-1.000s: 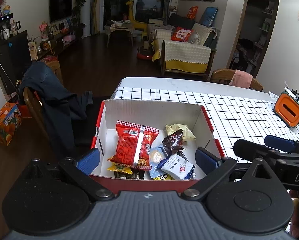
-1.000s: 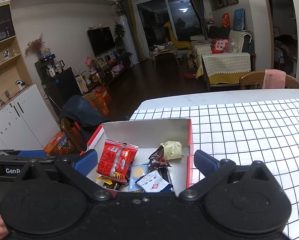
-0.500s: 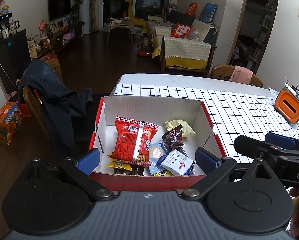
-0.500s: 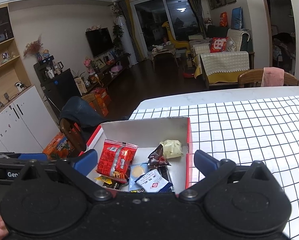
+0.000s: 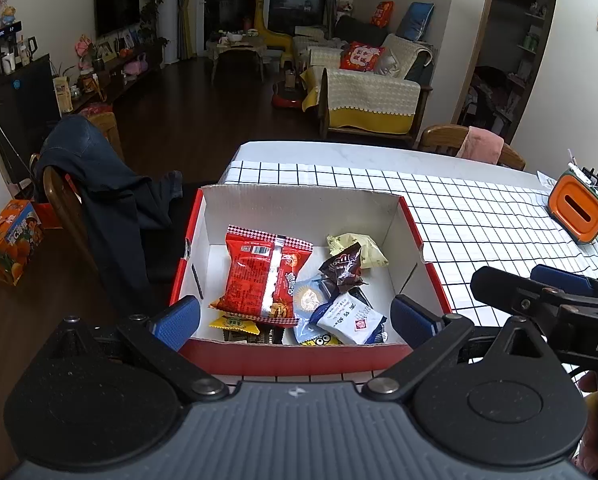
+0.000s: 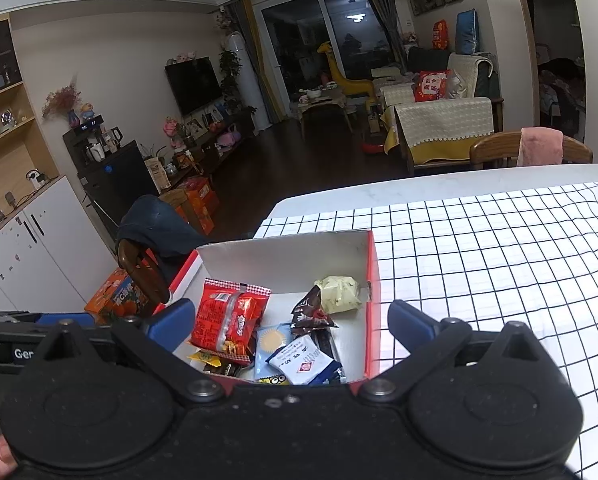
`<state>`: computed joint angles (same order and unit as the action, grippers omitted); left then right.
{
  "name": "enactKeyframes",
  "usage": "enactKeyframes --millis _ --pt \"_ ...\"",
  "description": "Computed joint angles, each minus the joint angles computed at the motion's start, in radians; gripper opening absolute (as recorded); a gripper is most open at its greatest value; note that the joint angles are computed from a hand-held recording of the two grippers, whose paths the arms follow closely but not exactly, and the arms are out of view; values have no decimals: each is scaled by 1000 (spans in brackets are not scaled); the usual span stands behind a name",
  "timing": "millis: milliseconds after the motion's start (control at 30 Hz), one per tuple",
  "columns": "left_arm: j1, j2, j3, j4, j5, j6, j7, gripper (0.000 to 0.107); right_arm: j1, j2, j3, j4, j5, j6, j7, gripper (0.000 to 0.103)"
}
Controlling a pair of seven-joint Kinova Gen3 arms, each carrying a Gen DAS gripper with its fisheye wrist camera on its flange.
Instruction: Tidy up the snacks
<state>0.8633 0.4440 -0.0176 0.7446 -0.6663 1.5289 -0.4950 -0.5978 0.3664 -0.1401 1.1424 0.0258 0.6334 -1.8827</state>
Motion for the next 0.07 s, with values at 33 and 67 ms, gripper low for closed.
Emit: enactKeyframes --millis 33,67 --pt "0 1 0 -1 1 0 -1 102 1 -1 0 1 -1 0 0 103" --pt "1 3 0 -3 1 2 -1 102 3 -2 -1 4 -3 -1 1 103"
